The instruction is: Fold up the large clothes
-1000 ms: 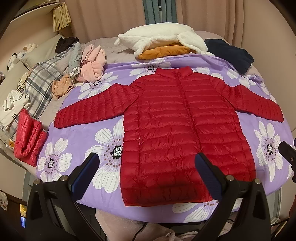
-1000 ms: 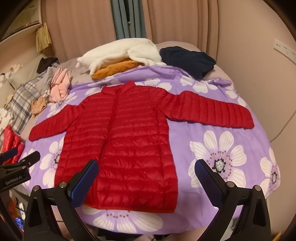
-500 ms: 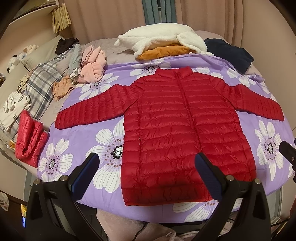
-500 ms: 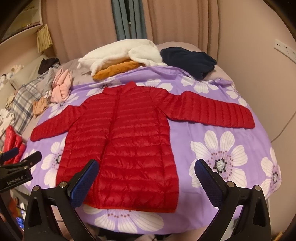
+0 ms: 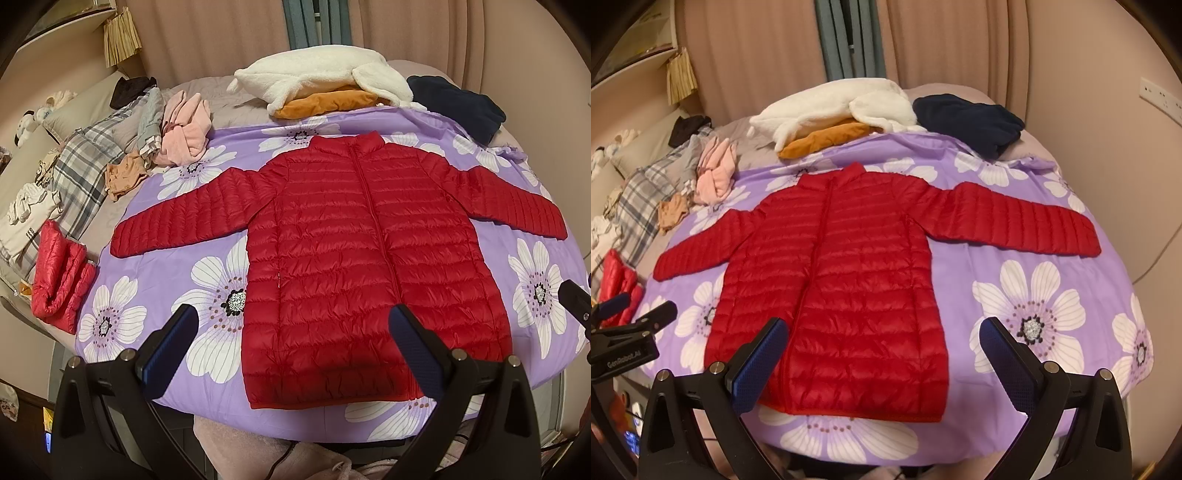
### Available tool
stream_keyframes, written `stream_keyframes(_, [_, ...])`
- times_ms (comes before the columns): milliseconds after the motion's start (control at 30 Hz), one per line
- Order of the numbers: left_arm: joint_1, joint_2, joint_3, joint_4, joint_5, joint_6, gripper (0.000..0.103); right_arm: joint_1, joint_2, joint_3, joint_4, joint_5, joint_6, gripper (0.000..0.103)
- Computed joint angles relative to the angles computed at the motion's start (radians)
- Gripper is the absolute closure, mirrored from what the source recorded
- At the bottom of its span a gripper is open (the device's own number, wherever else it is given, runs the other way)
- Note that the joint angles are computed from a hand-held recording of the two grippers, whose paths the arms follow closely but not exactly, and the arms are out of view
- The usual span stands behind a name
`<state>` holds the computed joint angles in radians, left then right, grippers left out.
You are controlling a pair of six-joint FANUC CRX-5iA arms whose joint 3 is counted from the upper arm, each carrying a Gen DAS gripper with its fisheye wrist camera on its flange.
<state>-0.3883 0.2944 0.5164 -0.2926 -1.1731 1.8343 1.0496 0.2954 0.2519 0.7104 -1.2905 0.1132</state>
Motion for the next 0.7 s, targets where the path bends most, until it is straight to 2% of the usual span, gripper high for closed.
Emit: stream_keyframes(700, [0.003,0.000,-0.006,0.008,0.000,-0.003,0.000,0.003,0.004,0.004,-0.005,0.001,0.000,0.001])
